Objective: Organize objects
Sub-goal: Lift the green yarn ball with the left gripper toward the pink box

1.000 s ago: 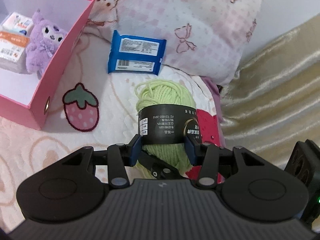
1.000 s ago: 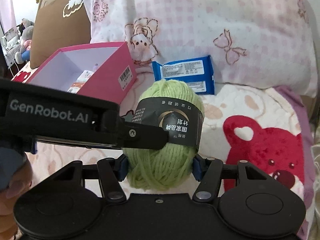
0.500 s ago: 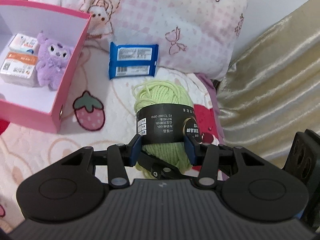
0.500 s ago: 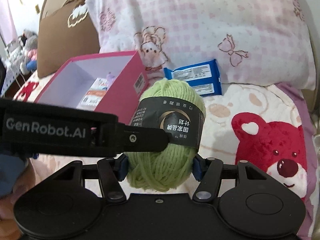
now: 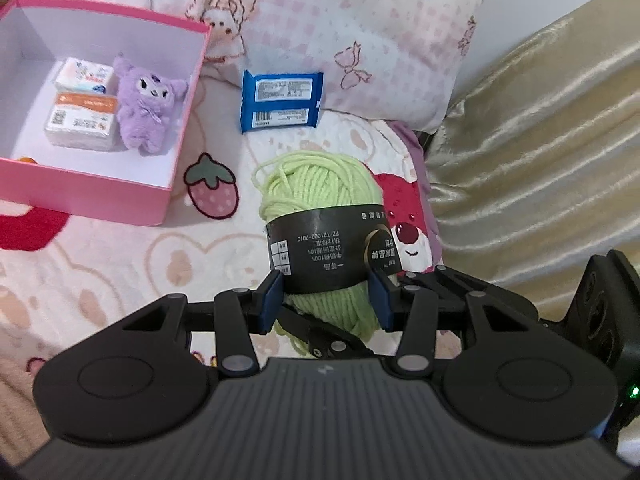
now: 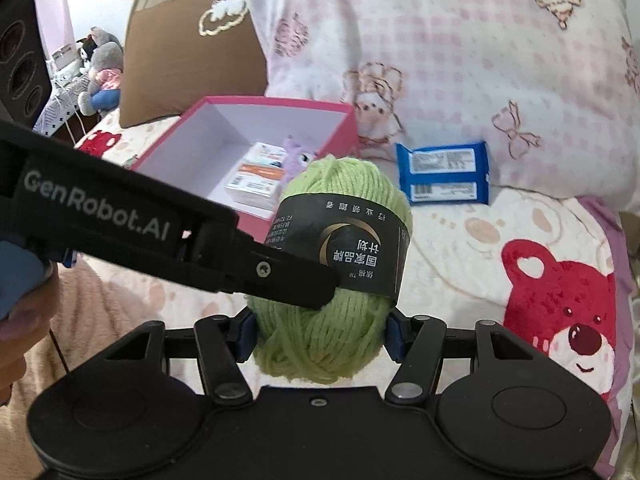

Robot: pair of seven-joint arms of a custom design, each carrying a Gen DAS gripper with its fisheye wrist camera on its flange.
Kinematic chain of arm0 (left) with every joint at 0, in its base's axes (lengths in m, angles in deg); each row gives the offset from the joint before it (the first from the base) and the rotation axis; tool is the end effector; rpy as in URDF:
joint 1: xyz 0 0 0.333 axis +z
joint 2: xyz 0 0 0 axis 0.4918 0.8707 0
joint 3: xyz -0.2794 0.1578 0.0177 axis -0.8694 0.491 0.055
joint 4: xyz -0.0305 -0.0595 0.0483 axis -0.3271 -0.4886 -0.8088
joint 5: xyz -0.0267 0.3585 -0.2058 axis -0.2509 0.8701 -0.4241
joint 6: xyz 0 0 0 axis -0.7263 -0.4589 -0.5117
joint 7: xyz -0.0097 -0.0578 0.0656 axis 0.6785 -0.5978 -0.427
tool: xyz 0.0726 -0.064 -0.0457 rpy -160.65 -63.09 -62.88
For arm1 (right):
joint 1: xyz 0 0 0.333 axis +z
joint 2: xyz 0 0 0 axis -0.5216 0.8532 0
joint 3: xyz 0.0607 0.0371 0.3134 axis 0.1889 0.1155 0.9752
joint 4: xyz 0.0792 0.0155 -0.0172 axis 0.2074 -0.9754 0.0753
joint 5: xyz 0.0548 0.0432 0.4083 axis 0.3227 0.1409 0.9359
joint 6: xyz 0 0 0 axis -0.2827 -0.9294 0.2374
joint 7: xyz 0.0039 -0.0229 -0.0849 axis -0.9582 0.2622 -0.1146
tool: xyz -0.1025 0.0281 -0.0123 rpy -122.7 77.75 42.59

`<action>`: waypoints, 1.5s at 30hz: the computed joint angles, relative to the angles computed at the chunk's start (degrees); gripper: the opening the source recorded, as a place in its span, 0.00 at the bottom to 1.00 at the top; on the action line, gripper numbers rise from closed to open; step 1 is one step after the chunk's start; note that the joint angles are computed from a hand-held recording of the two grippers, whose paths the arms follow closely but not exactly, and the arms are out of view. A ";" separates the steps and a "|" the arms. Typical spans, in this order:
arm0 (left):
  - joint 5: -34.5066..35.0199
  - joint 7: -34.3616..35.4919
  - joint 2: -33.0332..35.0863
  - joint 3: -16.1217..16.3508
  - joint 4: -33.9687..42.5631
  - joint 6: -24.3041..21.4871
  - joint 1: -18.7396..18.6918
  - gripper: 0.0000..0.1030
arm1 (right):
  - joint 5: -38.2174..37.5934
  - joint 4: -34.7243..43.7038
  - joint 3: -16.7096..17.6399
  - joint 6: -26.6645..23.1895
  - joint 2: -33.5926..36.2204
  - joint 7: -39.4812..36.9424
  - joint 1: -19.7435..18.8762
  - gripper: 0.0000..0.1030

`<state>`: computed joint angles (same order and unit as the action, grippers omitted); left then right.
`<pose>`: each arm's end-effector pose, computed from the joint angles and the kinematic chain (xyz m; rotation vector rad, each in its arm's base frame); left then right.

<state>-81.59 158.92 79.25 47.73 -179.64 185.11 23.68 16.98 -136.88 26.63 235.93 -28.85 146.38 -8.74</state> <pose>0.5173 -0.1414 0.4400 1.4260 -2.2765 0.9813 0.4216 0.2561 0.4438 -1.9026 1.6110 -0.4081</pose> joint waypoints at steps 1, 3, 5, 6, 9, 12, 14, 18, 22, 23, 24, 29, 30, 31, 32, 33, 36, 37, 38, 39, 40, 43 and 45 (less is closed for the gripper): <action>0.31 0.26 -0.77 0.20 -0.33 -0.32 0.17 0.44 | 0.21 0.23 0.11 -0.47 -0.26 -0.04 0.29 0.62; 0.78 0.65 -2.05 0.74 -0.86 -1.30 0.51 0.44 | 0.47 0.75 0.56 -1.79 -0.80 0.24 0.74 0.62; 1.32 0.76 -2.76 1.26 -1.03 -2.44 0.85 0.44 | 0.40 1.29 1.16 -3.24 -1.24 0.71 1.06 0.62; 1.58 0.82 -3.07 1.52 -1.08 -3.05 1.05 0.44 | 0.03 1.55 1.67 -3.86 -1.42 1.25 1.03 0.62; 1.98 1.05 -3.72 2.28 -1.09 -4.65 1.71 0.44 | -2.78 2.31 3.69 -5.06 -1.62 3.80 0.25 0.62; 1.84 2.05 -4.23 2.99 -1.36 -5.53 2.45 0.44 | -4.31 3.18 4.20 -5.61 -1.42 5.03 0.59 0.62; 1.69 2.61 -4.50 3.33 -1.55 -5.69 2.93 0.44 | -4.52 3.82 4.06 -5.54 -0.95 5.20 1.18 0.62; 1.80 3.81 -4.65 4.11 -1.48 -6.24 4.06 0.44 | -5.50 5.64 4.21 -4.85 0.83 5.26 1.82 0.63; 2.06 7.21 -4.20 4.59 -1.05 -6.04 4.88 0.45 | -7.69 8.65 5.06 -5.24 3.58 6.42 1.65 0.63; 1.73 7.63 -3.81 4.74 -0.72 -6.16 5.12 0.45 | -9.70 9.57 5.65 -5.51 4.34 7.34 1.10 0.63; 1.23 8.11 -3.40 4.93 -0.36 -6.44 5.37 0.45 | -11.43 10.22 6.00 -5.69 4.84 8.32 0.74 0.63; -0.47 11.14 -1.58 4.99 1.78 -6.57 6.45 0.45 | -16.91 13.53 5.73 -5.88 7.42 9.35 0.64 0.62; -0.84 11.39 -1.23 4.90 2.22 -6.33 6.61 0.45 | -18.31 14.34 5.68 -5.75 8.07 9.49 0.54 0.62; -1.38 11.74 -0.71 4.88 2.83 -6.12 6.78 0.45 | -19.82 15.22 5.66 -5.76 8.68 9.71 0.46 0.62; -2.08 11.58 -0.12 4.87 3.51 -5.98 6.99 0.46 | -21.58 16.13 5.60 -5.68 9.35 9.98 0.34 0.62; -2.71 11.26 0.69 4.91 4.38 -6.07 7.25 0.46 | -23.31 17.20 5.45 -5.56 10.16 9.95 0.26 0.62; -3.44 10.76 2.78 4.61 6.75 -5.75 8.06 0.46 | -22.98 20.23 4.08 -4.98 12.72 5.85 0.95 0.61; -3.59 10.55 3.61 4.46 7.69 -5.55 8.29 0.46 | -22.19 21.23 3.65 -4.77 13.59 4.17 1.18 0.61; -3.56 9.90 4.54 4.33 8.73 -5.59 8.58 0.46 | -21.00 22.24 3.25 -4.53 14.53 2.06 1.40 0.61; -3.45 9.12 5.65 4.19 9.93 -5.75 8.88 0.46 | -19.01 23.44 2.83 -4.22 15.71 -1.10 1.58 0.61; -3.34 8.24 6.91 4.03 11.22 -5.82 9.21 0.46 | -17.27 24.42 2.57 -4.11 16.63 -3.75 1.72 0.61; -3.20 5.96 10.25 3.34 14.32 -5.52 10.19 0.46 | -14.29 28.15 2.10 -3.95 20.43 -12.42 2.00 0.61; -3.51 3.27 13.03 2.86 16.63 -5.75 10.94 0.46 | -16.39 31.17 1.60 -4.83 23.19 -15.81 2.62 0.61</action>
